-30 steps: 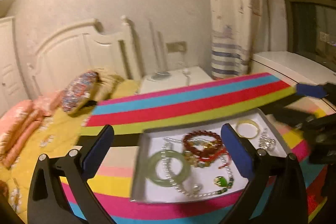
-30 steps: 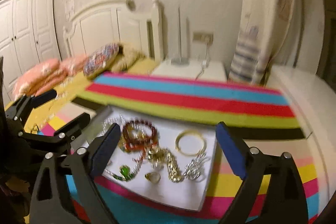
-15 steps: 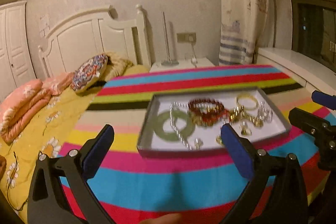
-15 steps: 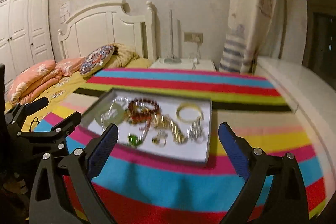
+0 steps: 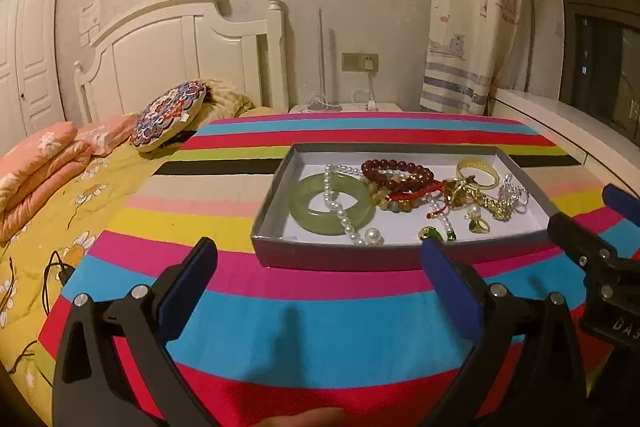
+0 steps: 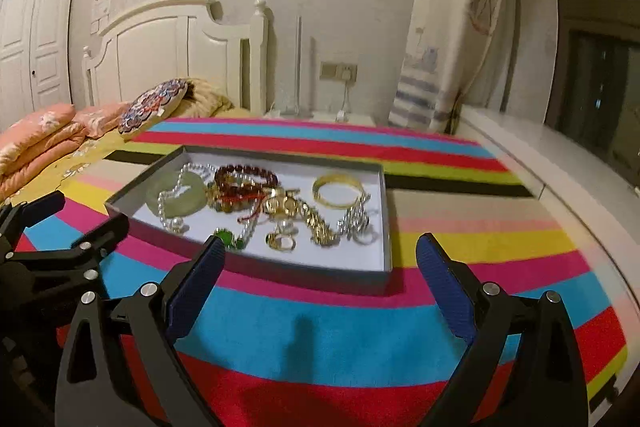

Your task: Organize jewelry

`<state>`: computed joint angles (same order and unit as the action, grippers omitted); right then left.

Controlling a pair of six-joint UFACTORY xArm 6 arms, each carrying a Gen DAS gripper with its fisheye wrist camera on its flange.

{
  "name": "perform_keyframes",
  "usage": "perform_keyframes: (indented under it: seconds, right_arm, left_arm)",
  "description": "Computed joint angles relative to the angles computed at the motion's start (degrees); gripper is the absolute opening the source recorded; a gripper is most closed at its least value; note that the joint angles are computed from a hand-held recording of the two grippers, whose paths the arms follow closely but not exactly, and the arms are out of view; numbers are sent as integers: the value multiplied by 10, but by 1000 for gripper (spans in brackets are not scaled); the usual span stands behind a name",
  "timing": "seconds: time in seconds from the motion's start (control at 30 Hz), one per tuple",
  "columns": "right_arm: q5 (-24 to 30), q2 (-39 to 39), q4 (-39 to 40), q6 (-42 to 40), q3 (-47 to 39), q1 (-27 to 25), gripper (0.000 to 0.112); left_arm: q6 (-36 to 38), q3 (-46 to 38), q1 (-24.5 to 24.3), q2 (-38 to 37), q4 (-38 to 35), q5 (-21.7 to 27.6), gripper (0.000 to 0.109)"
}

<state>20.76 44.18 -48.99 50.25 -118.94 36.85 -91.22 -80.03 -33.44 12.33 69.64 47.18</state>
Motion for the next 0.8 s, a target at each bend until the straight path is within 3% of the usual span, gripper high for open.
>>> perform_keyframes:
  seconds: [0.27, 0.53, 0.8]
  right_arm:
    - [14, 22, 78, -71, -30, 0, 92]
    - [44, 47, 276, -189, -58, -6, 92]
    - [27, 39, 256, -168, -42, -6, 92]
  left_arm:
    - [28, -3, 12, 5, -21, -34, 101]
    - [29, -2, 13, 5, -26, -36, 101]
    - [27, 0, 13, 3, -28, -37, 101]
